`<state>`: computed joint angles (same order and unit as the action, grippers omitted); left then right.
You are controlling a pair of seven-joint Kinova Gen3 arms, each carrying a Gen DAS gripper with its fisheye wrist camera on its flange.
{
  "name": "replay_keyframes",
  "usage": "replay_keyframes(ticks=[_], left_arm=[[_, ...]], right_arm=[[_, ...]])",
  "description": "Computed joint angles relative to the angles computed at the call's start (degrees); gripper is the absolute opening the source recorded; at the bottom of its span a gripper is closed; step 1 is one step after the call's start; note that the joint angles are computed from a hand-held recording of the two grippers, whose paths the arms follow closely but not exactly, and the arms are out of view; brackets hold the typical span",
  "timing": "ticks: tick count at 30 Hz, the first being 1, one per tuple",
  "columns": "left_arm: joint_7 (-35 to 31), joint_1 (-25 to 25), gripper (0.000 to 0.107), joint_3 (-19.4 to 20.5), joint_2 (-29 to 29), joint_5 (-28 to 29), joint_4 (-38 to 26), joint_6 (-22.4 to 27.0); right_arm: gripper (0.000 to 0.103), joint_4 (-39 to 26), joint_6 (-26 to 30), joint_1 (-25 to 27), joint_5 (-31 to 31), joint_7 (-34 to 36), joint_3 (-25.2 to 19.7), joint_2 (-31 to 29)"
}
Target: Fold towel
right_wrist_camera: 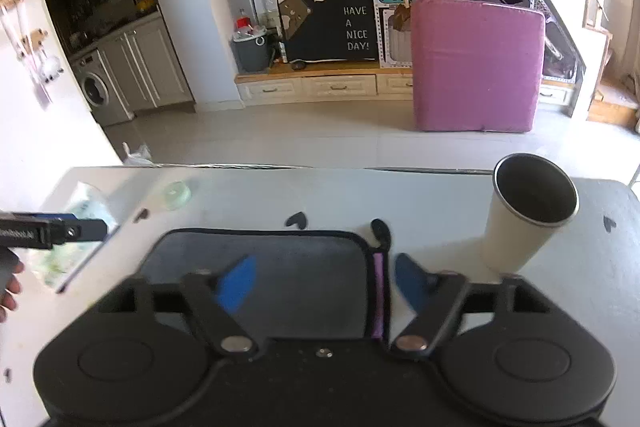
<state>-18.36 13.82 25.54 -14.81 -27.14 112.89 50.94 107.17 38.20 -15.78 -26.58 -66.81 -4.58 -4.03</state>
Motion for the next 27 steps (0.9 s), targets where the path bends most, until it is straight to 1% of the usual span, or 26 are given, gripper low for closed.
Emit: replay_keyframes(ticks=[2,4,5,8,11,17,20,23,27], left_arm=[[0.1,0.7,0.103,1.4,-0.1,0.4,-1.9,3.1],[0.9,1.4,0.103,3.0,-0.4,0.2,-3.4,5.9],[1.7,1.6,0.103,4.0,-0.6,0.0,-4.1,7.2],[3.7,2.2,0.103,6.6,-1.5,-0.9,-5.6,10.5],[5.8,2.7,0.103,9.7,-1.8,-1.6,-7.7,14.7],[8.8,3.3,0.103,13.6,-3.5,-0.3,-11.0,20.5],[9.3,2.5,0.103,17.1,-4.3,-0.3,-12.8,23.8],[9.6,0.6,0.103,21.2,-4.9,0.0,-15.0,26.9],[9.0,-2.8,0.103,25.3,-7.1,1.7,-17.4,29.3]], right_arm=[[0.095,0.4,1.1,0.2,-0.9,0.4,0.5,-1.9],[0.101,0.8,1.8,0.0,-1.2,0.5,0.9,-3.9],[0.102,1.1,2.2,-0.1,-1.3,0.3,1.1,-4.9],[0.102,1.3,4.2,-0.8,-2.3,0.4,2.3,-7.3],[0.102,1.5,6.1,-1.0,-1.6,-0.8,2.6,-9.8],[0.102,2.0,9.7,-2.0,0.4,-3.2,3.4,-15.1],[0.102,2.1,11.7,-2.2,1.4,-4.4,3.7,-17.8],[0.102,2.1,13.5,-2.1,2.7,-6.1,3.6,-20.5],[0.102,2.5,15.8,-2.8,3.5,-7.3,4.3,-23.9]])
